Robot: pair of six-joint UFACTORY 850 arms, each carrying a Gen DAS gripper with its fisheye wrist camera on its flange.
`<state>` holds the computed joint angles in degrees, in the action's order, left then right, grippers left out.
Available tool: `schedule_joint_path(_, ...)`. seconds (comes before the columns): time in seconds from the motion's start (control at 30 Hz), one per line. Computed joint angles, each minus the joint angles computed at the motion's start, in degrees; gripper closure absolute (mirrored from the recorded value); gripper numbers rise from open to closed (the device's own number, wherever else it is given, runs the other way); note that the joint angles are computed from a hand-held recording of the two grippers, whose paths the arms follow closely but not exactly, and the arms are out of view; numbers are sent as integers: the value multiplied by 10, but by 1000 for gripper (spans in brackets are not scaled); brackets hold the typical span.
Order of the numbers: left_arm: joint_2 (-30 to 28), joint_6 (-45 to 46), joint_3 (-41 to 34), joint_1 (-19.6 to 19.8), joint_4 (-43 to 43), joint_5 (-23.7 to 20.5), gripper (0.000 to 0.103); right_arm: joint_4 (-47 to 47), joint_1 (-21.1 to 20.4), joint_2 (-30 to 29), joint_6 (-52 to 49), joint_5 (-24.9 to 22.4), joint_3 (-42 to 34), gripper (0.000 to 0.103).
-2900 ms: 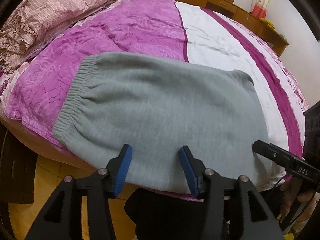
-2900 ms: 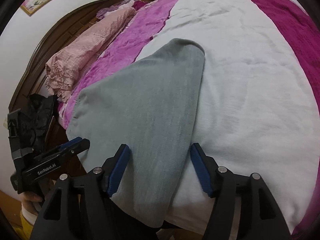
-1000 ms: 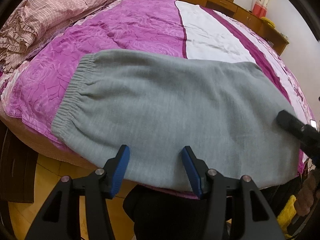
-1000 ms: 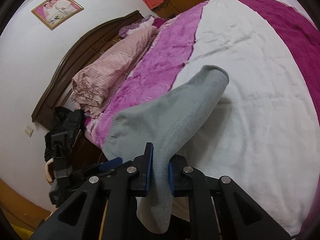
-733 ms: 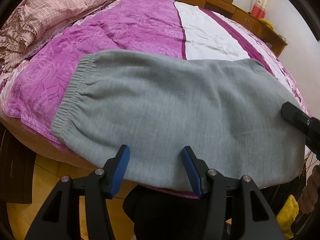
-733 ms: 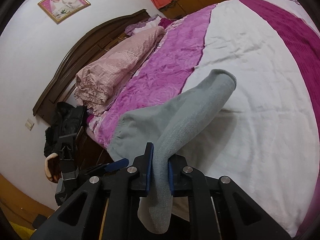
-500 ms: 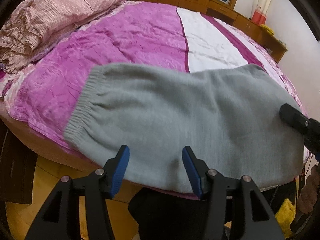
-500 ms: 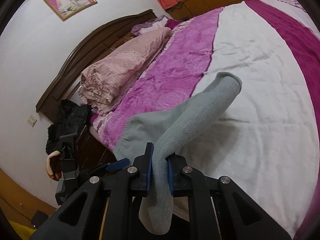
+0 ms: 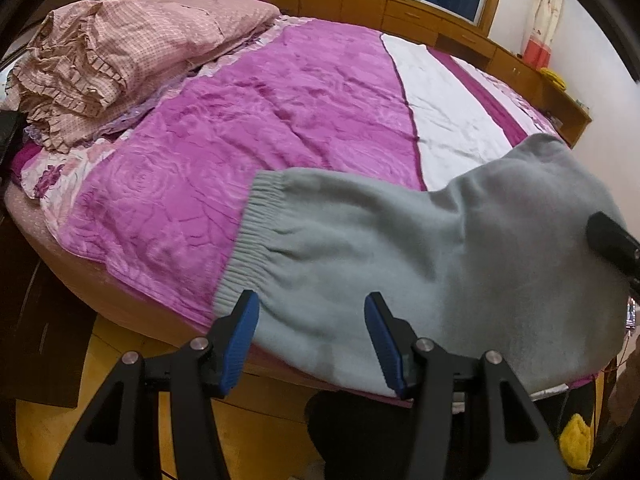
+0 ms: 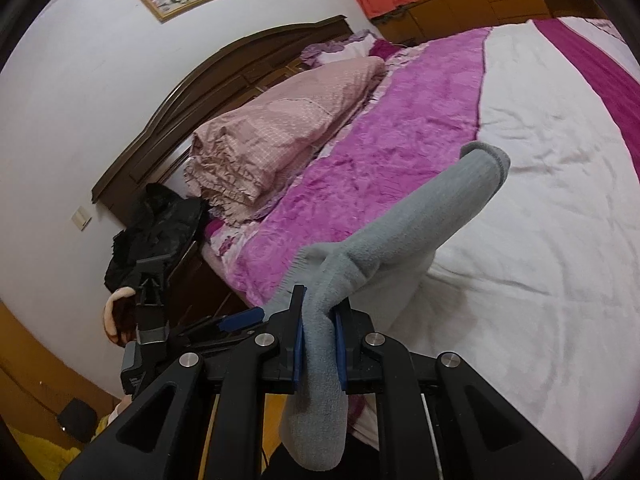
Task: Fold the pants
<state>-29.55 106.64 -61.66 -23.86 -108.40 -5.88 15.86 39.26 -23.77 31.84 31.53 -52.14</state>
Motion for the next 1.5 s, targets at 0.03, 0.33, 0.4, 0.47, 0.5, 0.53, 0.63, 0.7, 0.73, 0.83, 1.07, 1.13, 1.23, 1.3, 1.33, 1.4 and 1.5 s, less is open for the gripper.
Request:
schedule_joint_path(0.03, 0, 7, -1, 2, -6, 1, 45, -5, 0, -2, 0, -3, -6, 97)
schedule_joint_path(0.33, -13, 25, -19, 19, -21, 5, 45, -25, -1, -30, -12, -27, -64, 98)
schedule_joint_path(0.4, -15, 24, -21, 24, -21, 2, 45, -37, 0, -40, -4, -32, -79, 98)
schedule_joint_path(0.47, -17, 26, -24, 30, -24, 1, 45, -54, 0, -52, 4, -42, -99, 98)
schedule_joint_path(0.5, -17, 30, -24, 32, -28, 1, 45, -59, 1, -57, 3, -46, -108, 98)
schedule_joint_path(0.53, -18, 29, -25, 36, -27, 0, 45, -64, 3, -64, 2, -52, -119, 98)
schedule_joint_path(0.63, -20, 33, -27, 44, -30, -2, 45, -75, 5, -80, 2, -65, -146, 98)
schedule_joint_path(0.7, -21, 40, -26, 50, -38, -4, 45, -89, 5, -96, 9, -76, -168, 98)
schedule_joint_path(0.73, -22, 37, -26, 53, -34, -4, 45, -94, 5, -102, 12, -80, -177, 98)
schedule_joint_path(0.83, -26, 26, -29, 62, -22, -2, 45, -113, 3, -126, 30, -95, -208, 98)
schedule_joint_path(1.07, -36, 7, -34, 77, -2, 0, 45, -191, -5, -187, 111, -129, -281, 98)
schedule_joint_path(1.13, -39, 4, -36, 81, 1, -1, 45, -220, -6, -204, 138, -142, -301, 98)
schedule_joint_path(1.23, -43, 22, -41, 84, -14, 6, 45, -261, -6, -230, 176, -174, -336, 98)
schedule_joint_path(1.3, -43, 34, -44, 85, -24, 11, 45, -290, -7, -243, 209, -195, -355, 94)
schedule_joint_path(1.33, -42, 38, -44, 87, -28, 10, 45, -295, -7, -248, 219, -203, -362, 93)
schedule_joint_path(1.4, -38, 47, -44, 90, -37, 5, 45, -328, -9, -253, 262, -204, -367, 89)
schedule_joint_path(1.5, -29, 51, -42, 94, -39, -8, 45, -375, -9, -252, 305, -200, -364, 79)
